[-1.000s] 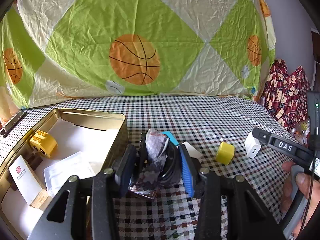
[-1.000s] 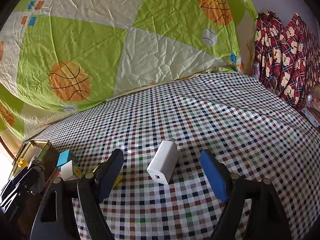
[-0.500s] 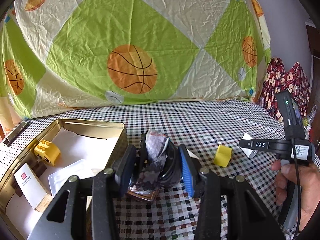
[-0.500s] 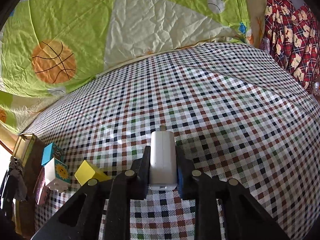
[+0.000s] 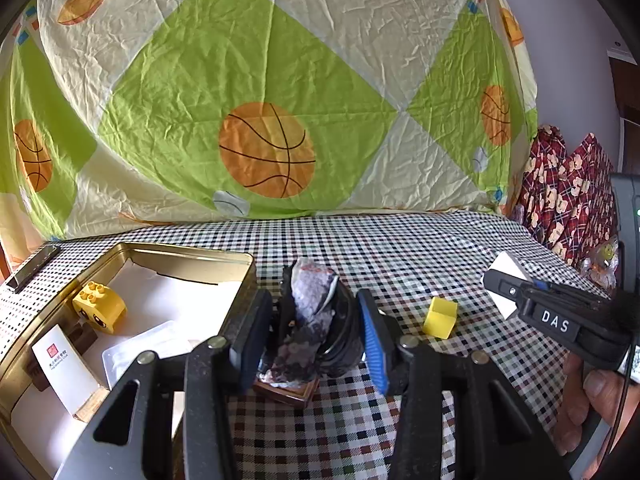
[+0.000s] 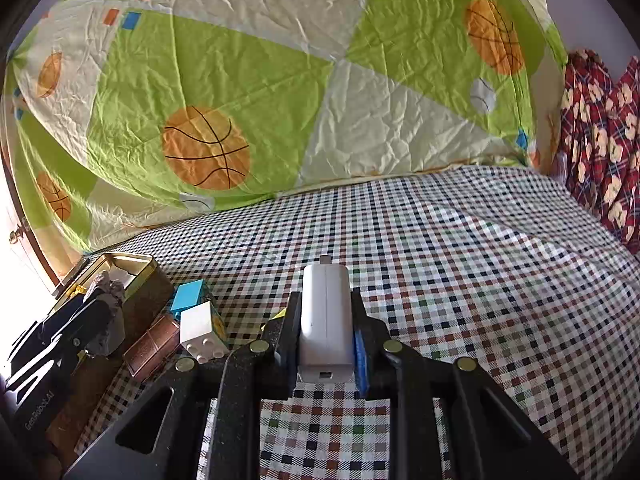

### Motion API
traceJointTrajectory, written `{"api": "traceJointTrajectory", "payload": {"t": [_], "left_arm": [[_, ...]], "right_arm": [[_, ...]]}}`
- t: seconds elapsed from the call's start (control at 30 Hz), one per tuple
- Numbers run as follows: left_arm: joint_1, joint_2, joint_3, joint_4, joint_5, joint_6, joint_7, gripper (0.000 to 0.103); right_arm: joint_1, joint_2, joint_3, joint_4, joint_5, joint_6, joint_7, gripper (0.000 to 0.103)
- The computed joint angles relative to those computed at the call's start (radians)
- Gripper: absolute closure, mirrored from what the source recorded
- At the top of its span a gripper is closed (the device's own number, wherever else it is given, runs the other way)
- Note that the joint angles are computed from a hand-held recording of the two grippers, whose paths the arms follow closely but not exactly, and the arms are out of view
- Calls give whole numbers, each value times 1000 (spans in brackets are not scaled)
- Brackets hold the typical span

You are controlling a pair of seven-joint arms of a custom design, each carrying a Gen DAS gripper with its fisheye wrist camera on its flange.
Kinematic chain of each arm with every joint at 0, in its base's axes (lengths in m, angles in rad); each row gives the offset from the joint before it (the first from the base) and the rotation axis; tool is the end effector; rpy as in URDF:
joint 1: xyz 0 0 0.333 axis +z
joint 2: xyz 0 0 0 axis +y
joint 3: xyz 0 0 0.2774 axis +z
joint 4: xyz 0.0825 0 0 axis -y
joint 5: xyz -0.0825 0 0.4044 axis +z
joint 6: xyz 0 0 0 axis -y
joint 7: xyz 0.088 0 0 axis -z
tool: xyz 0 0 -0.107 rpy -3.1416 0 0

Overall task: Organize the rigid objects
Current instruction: 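Grasp the black coiled object with the left tool while the right tool grasps the white charger, then lift the black coiled object and white charger and carry both over the gold tin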

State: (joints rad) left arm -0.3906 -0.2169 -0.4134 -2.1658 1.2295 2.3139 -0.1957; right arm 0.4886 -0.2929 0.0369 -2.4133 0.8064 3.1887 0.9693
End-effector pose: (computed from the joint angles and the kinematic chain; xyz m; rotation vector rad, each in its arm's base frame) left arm 0.3922 -0.3928 0.4836 -1.6578 1.3526 -0.9107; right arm 0.4727 0.1975 0.4833 -1.7229 1.2625 -0.5516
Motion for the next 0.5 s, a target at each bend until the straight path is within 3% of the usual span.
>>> {"api": "traceJointTrajectory", "payload": {"t": [0.13, 0.27, 0.4, 0.5], "left_arm": [[1, -7, 1, -6, 0, 4, -6, 60], [2, -9, -1, -8, 2, 2, -8, 60], [1, -17, -4, -14, 3, 0, -12, 61], [1, -23, -6, -20, 4, 2, -13, 61]], "right_arm": [[136, -24, -90, -34, 22, 108, -64, 80], [276, -48, -200, -83, -69, 235, -29, 80], [342, -75, -270, -134, -206, 319, 62, 80], [339, -89, -274, -155, -267, 336, 114, 80]]}}
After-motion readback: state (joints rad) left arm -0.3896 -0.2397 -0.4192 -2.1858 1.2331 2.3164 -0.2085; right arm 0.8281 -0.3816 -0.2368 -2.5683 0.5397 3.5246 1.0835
